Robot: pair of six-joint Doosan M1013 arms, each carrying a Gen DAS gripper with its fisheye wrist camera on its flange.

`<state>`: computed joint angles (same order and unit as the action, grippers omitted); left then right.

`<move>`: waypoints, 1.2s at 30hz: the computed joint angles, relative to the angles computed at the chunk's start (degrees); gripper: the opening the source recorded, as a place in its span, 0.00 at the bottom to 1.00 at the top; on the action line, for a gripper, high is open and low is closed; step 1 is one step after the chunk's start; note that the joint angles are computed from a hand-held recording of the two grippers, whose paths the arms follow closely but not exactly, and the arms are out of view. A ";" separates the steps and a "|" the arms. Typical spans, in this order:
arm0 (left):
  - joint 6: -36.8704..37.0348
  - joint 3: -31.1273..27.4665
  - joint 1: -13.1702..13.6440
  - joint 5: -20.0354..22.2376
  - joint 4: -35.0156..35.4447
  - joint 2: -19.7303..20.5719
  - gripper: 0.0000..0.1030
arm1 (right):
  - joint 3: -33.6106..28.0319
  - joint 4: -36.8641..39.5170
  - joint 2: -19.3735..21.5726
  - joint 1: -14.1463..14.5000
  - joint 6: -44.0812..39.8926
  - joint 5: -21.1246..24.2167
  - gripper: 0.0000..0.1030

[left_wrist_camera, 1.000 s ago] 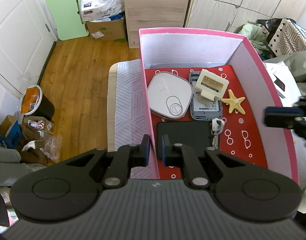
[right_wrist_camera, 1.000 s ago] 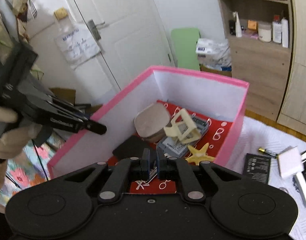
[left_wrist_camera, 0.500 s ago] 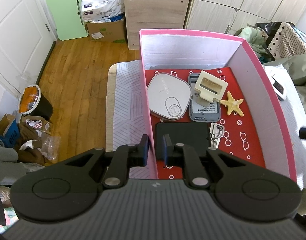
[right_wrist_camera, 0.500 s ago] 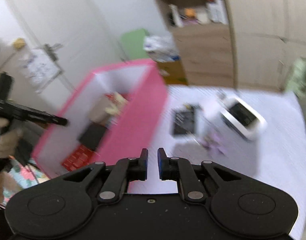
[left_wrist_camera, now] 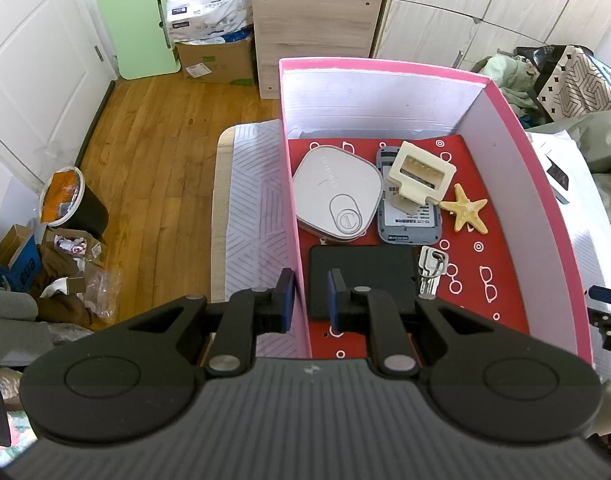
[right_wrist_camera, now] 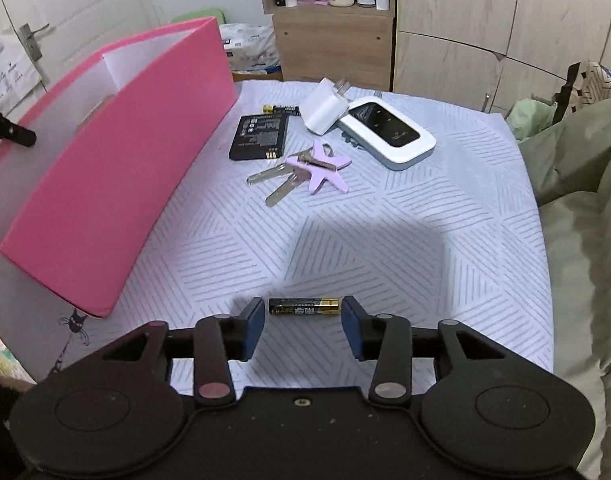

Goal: Organize rigid objects
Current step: 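Return the right gripper to the table and grasp the AA battery, then carry the AA battery into the pink box, release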

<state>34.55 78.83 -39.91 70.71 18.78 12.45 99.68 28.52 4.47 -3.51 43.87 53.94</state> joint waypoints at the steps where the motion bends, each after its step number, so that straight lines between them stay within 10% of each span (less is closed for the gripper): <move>1: -0.04 0.00 0.02 -0.04 -0.04 0.00 0.14 | 0.15 -1.01 0.09 0.40 0.29 -0.74 0.49; 23: -0.13 -0.19 -0.26 0.30 0.32 0.19 0.14 | -0.63 2.34 -0.66 1.26 -3.46 -2.33 0.47; 31: -1.00 0.31 -0.15 -0.44 0.07 -0.16 0.14 | -5.80 22.61 -0.79 1.73 -24.87 9.18 0.47; 36: -1.43 0.57 -0.11 -0.71 0.01 -0.34 0.14 | -9.15 21.82 1.23 5.80 -30.24 16.38 0.47</move>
